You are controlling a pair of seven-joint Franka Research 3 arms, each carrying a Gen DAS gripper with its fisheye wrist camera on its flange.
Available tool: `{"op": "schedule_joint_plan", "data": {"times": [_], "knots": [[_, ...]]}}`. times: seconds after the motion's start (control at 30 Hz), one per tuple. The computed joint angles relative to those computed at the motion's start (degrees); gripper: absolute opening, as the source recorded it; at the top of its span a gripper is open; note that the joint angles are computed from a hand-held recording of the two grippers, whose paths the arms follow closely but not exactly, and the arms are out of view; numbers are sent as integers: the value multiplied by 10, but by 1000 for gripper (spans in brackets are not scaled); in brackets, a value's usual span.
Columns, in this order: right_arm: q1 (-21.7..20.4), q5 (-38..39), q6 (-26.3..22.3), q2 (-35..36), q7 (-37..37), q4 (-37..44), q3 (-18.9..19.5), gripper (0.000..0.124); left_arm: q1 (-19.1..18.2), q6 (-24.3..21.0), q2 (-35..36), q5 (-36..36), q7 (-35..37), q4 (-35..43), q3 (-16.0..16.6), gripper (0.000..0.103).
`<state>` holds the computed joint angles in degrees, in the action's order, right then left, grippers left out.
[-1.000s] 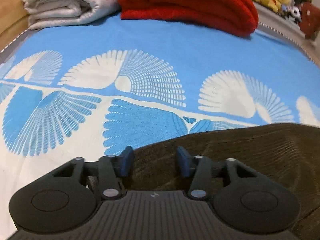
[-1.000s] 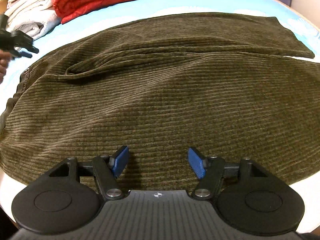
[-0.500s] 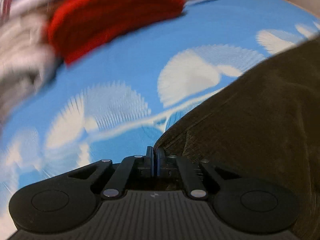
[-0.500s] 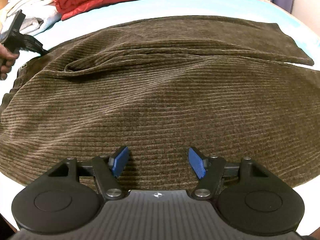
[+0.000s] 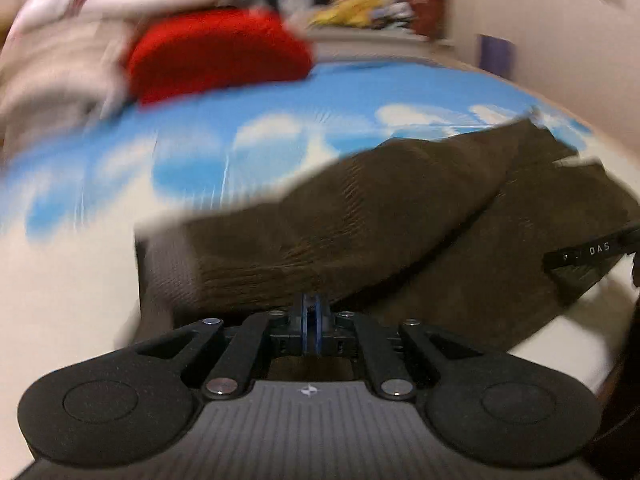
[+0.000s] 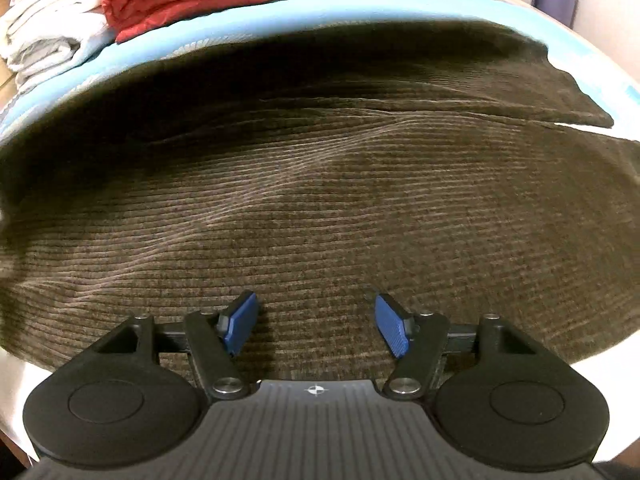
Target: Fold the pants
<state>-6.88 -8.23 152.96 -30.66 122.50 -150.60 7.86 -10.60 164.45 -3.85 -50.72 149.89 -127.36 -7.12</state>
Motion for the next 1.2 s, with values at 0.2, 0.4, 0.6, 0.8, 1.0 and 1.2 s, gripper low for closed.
{"op": "schedule_joint_plan", "data": {"times": [0.2,0.4,0.6,0.8,1.0,1.2], "knots": [[-1,-2,27,-45,11,-20,12,67,44,-158,1,-27,-158,33,29,38],[-14,10,46,-67,25,-29,26,67,79,-211,45,-44,-258,83,18,43],[-17,31,62,-85,34,-42,27,67,98,-200,80,-61,-301,113,-4,47],[-25,60,78,-81,51,-48,22,67,110,-195,113,-70,-317,139,-22,49],[-34,75,87,-60,62,-45,19,67,123,-189,150,-74,-319,174,-41,46],[-53,96,121,-53,89,-54,8,61,131,-21,101,-264,-117,141,-69,3]]}}
